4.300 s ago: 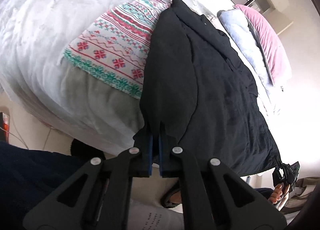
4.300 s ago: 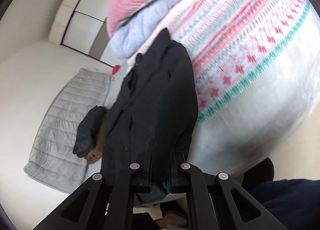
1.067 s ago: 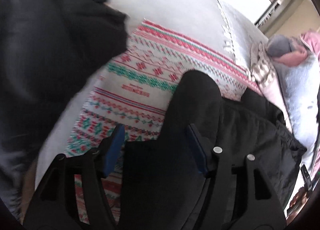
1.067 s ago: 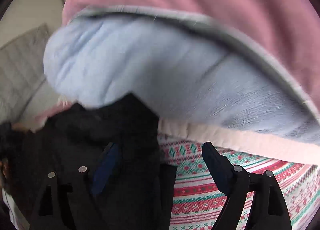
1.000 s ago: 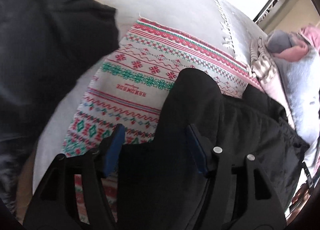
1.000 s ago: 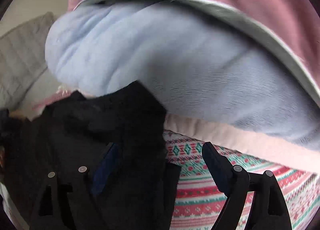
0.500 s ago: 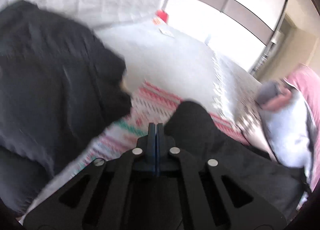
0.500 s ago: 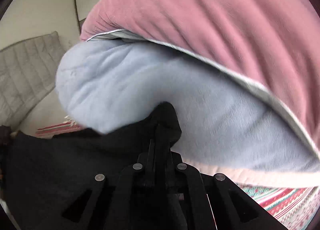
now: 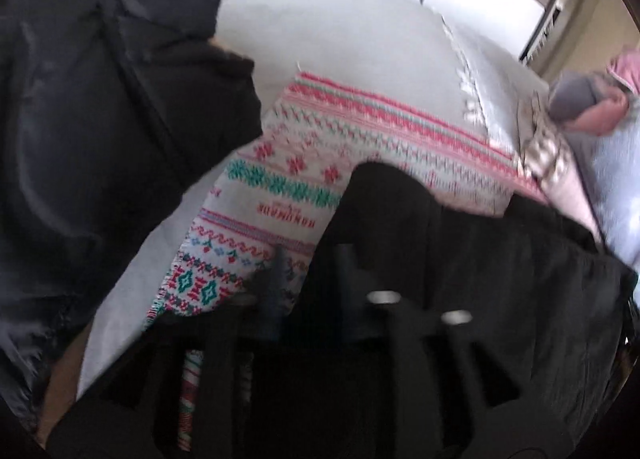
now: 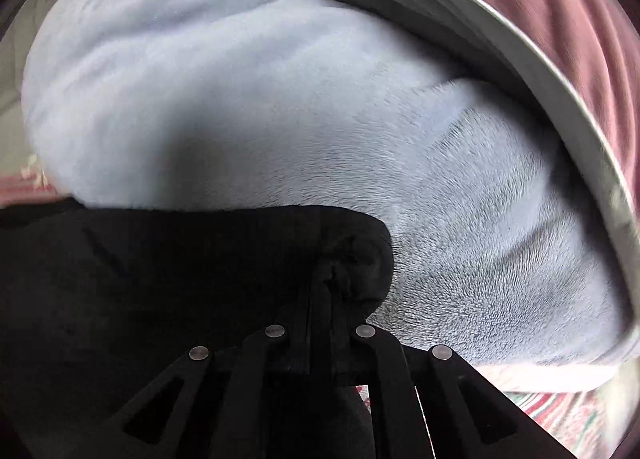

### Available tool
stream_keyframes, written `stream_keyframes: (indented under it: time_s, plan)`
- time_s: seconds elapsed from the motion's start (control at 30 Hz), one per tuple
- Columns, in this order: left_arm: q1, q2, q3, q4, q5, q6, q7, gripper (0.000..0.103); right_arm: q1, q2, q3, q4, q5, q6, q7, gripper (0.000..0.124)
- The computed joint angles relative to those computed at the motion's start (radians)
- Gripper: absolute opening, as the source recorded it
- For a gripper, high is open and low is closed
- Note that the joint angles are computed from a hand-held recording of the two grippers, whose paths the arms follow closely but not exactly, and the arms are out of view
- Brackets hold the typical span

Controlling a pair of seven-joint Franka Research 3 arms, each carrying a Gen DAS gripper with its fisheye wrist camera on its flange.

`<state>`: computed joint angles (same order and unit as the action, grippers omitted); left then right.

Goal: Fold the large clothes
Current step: 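Lower the folded coat onto the blanket and open both grippers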

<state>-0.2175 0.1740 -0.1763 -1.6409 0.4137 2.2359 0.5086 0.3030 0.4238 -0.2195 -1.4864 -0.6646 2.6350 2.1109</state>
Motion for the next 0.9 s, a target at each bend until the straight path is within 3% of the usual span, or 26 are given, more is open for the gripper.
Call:
stream_keyframes:
  time_s: [0.1, 0.17, 0.23, 0.27, 0.3, 0.4, 0.53, 0.6, 0.67, 0.73, 0.83, 0.9]
  plan:
    - [0.002, -0.027, -0.011, -0.032, -0.028, 0.037, 0.032, 0.049, 0.011, -0.028, 0.002, -0.023, -0.033, -0.021, -0.027, 0.009]
    - [0.002, -0.058, -0.021, -0.055, -0.071, 0.032, 0.062, 0.049, -0.052, -0.083, 0.067, -0.073, 0.113, 0.003, -0.101, 0.020]
    - [-0.004, -0.125, -0.029, -0.120, -0.079, 0.054, 0.060, 0.049, -0.135, -0.169, 0.137, -0.170, 0.351, 0.045, -0.225, 0.040]
    - [-0.009, -0.172, -0.035, -0.163, -0.078, 0.064, 0.051, 0.049, -0.196, -0.236, 0.192, -0.249, 0.515, 0.064, -0.335, 0.069]
    - [-0.012, -0.203, -0.041, -0.192, -0.083, 0.068, 0.048, 0.050, -0.221, -0.281, 0.212, -0.301, 0.608, 0.066, -0.407, 0.085]
    - [-0.032, -0.333, -0.060, -0.311, -0.134, 0.096, 0.050, 0.055, -0.236, -0.466, 0.203, -0.509, 0.820, 0.046, -0.609, 0.086]
    - [-0.056, -0.496, -0.079, -0.456, -0.197, 0.103, 0.002, 0.064, -0.240, -0.658, 0.126, -0.701, 1.073, -0.134, -0.713, 0.086]
    - [-0.065, -0.560, -0.089, -0.514, -0.233, 0.081, -0.059, 0.065, -0.260, -0.732, 0.109, -0.779, 1.159, -0.183, -0.657, 0.086]
    - [-0.086, -0.619, -0.074, -0.580, -0.307, 0.087, -0.099, 0.065, -0.287, -0.815, 0.099, -0.874, 1.222, -0.180, -0.590, 0.086]
    - [-0.114, -0.691, -0.063, -0.671, -0.399, 0.128, -0.163, 0.065, -0.293, -0.895, 0.083, -0.945, 1.285, -0.182, -0.556, 0.086]
    - [-0.124, -0.730, -0.092, -0.751, -0.439, 0.187, -0.286, 0.065, -0.310, -0.975, 0.082, -1.028, 1.348, -0.150, -0.484, 0.086]
    - [-0.121, -0.737, -0.115, -0.797, -0.442, 0.249, -0.373, 0.065, -0.290, -0.999, 0.047, -1.051, 1.391, -0.145, -0.516, 0.086]
